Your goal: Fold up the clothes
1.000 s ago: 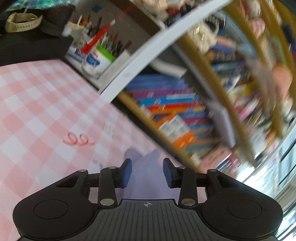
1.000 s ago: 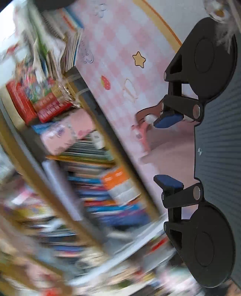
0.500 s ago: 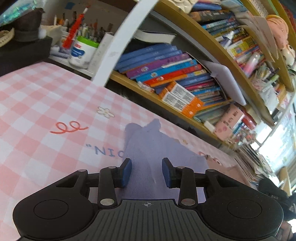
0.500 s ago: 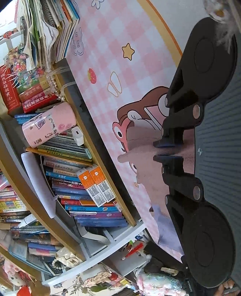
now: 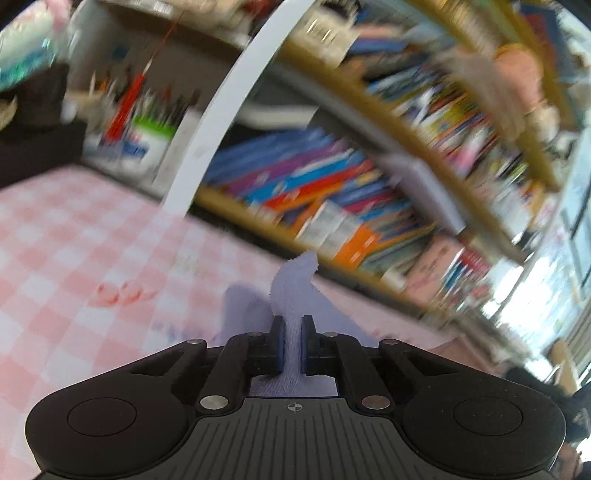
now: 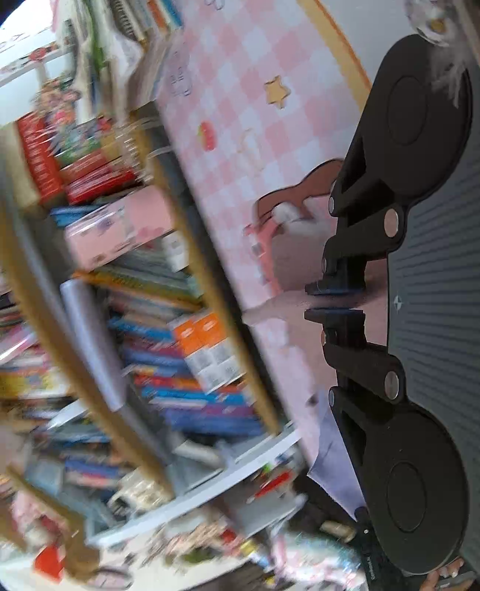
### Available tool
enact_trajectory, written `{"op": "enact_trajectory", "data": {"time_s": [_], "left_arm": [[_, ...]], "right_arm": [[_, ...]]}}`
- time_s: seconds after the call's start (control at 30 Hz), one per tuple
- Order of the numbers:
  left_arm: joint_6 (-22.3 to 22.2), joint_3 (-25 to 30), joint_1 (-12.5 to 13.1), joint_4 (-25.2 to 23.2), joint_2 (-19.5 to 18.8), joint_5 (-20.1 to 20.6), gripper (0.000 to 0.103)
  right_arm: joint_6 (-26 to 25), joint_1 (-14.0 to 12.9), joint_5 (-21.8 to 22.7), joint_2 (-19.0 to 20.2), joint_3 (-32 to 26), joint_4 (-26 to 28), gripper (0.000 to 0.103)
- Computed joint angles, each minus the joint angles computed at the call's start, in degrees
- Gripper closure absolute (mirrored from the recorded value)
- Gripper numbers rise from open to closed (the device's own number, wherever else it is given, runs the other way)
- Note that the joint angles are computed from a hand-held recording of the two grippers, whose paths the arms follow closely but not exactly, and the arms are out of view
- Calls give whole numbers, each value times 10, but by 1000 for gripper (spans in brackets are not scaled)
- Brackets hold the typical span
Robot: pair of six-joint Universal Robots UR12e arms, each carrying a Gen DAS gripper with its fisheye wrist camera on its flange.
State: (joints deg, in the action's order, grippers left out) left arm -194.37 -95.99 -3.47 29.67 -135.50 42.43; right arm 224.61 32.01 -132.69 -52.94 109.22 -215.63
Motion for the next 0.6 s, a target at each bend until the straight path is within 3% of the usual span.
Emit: {"op": "enact_trajectory", "data": {"time_s": [0.07,0.23,0.37,0.43,0.53,0.6], "left_arm": [[-29,3,1,20,-3,5,96],[5,9,-5,-150,13,54,89],[-9,7,-4,-127,11,53,80],[-16,9,-4,-124,10,46,75],[10,10,-5,-162,14,44,75],[30,10,-7,-182,17,45,76]], "right_arm": [[-21,5,-27,7,-8,-17,96],[60,-7,-4,-11,8,43,92],[119,-13,10,-16,20,56,68],[130,-16,20,-18,22,60,67],[149,-21,49,-26,26,92,68],[159,-25,69,-30,28,107,77]]}}
